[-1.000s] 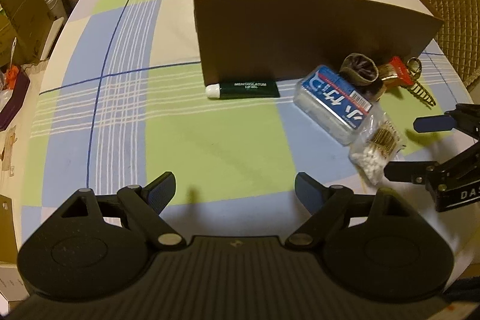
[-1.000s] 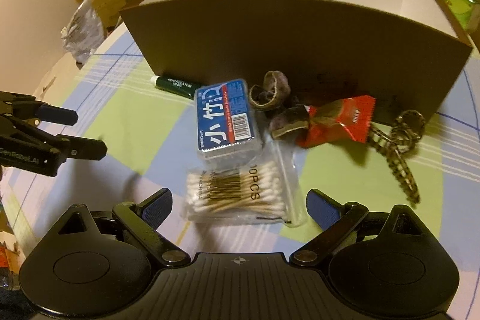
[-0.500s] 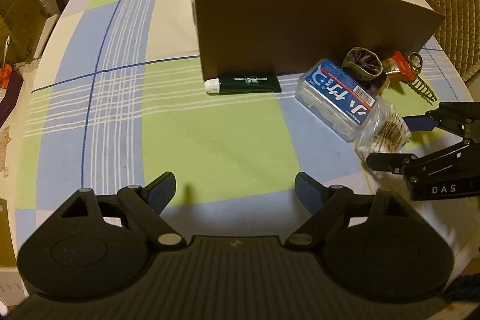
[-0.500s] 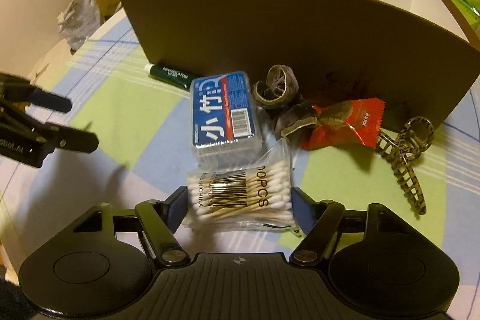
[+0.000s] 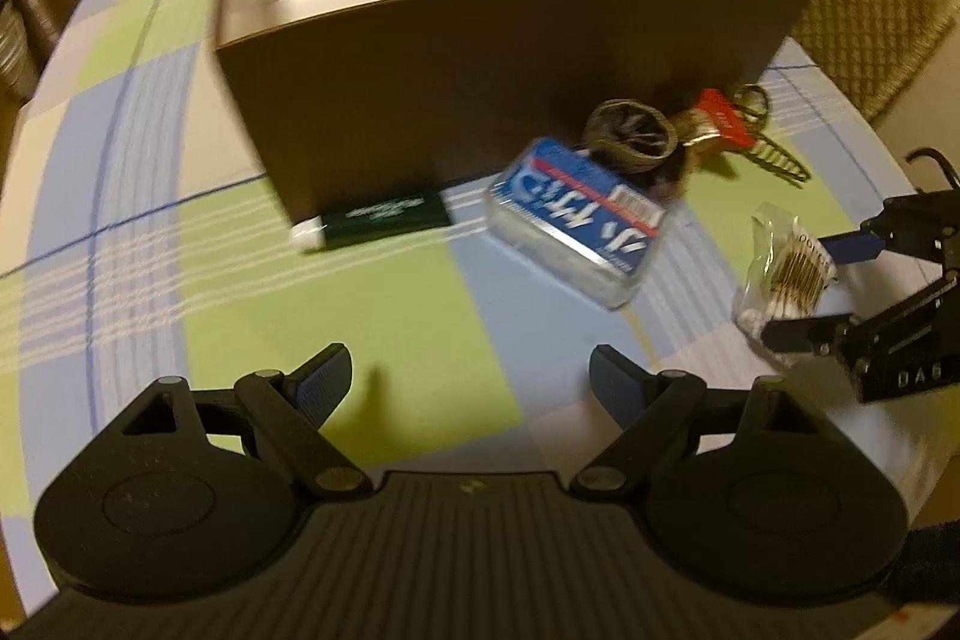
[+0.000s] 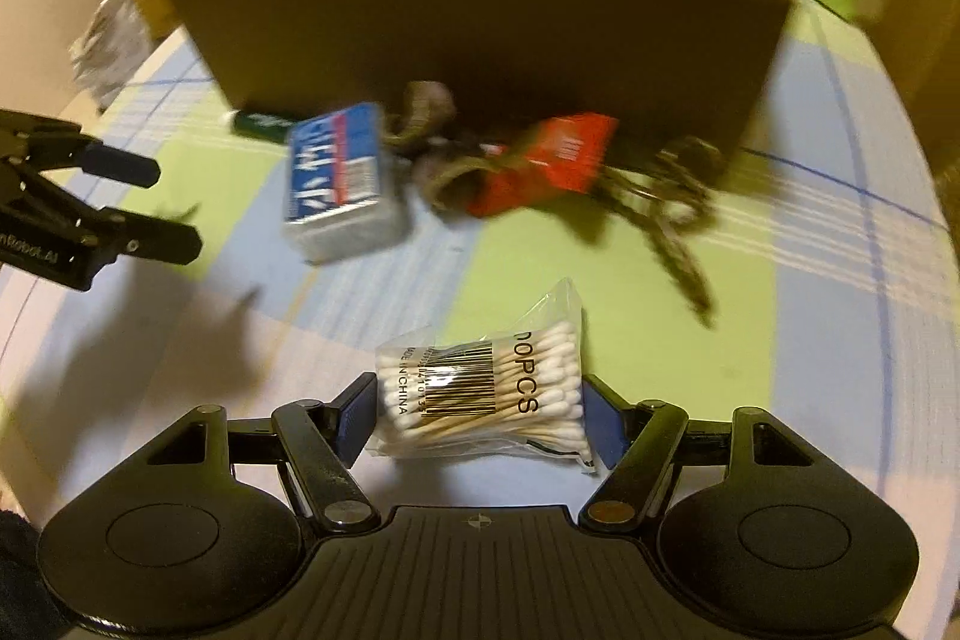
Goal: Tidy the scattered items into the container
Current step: 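Grasp the cotton swab bag with the right tool while the left tool grasps the floss-pick box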
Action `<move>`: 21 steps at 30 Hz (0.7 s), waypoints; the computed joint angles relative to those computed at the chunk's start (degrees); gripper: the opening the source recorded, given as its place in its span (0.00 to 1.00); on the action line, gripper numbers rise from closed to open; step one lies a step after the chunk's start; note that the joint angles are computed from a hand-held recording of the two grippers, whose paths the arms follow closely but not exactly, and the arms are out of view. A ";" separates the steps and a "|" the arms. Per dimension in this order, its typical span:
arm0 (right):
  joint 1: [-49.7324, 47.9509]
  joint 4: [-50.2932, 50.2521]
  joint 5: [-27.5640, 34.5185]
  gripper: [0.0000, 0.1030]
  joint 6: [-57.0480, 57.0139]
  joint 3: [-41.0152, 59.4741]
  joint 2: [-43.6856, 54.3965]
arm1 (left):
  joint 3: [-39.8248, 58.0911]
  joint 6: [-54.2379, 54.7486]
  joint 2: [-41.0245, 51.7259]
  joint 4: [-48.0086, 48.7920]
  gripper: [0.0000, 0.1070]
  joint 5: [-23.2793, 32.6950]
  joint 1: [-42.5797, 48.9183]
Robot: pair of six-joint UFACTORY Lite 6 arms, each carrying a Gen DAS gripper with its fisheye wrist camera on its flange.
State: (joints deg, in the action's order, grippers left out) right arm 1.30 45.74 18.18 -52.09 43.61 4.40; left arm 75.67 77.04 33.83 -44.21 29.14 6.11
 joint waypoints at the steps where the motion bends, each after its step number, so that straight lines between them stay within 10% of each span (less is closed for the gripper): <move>1: -1.30 -1.01 0.19 0.66 0.59 -0.61 -0.79 | 0.53 0.96 0.50 -0.47 0.78 0.54 -0.34; 21: -12.72 -7.35 1.18 0.66 6.56 -4.92 -6.01 | 23.80 15.67 17.93 -3.10 0.79 11.85 -6.32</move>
State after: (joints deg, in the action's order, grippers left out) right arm -11.41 38.39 19.36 -45.53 38.69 -1.61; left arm 99.48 92.71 51.76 -47.31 40.99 -0.22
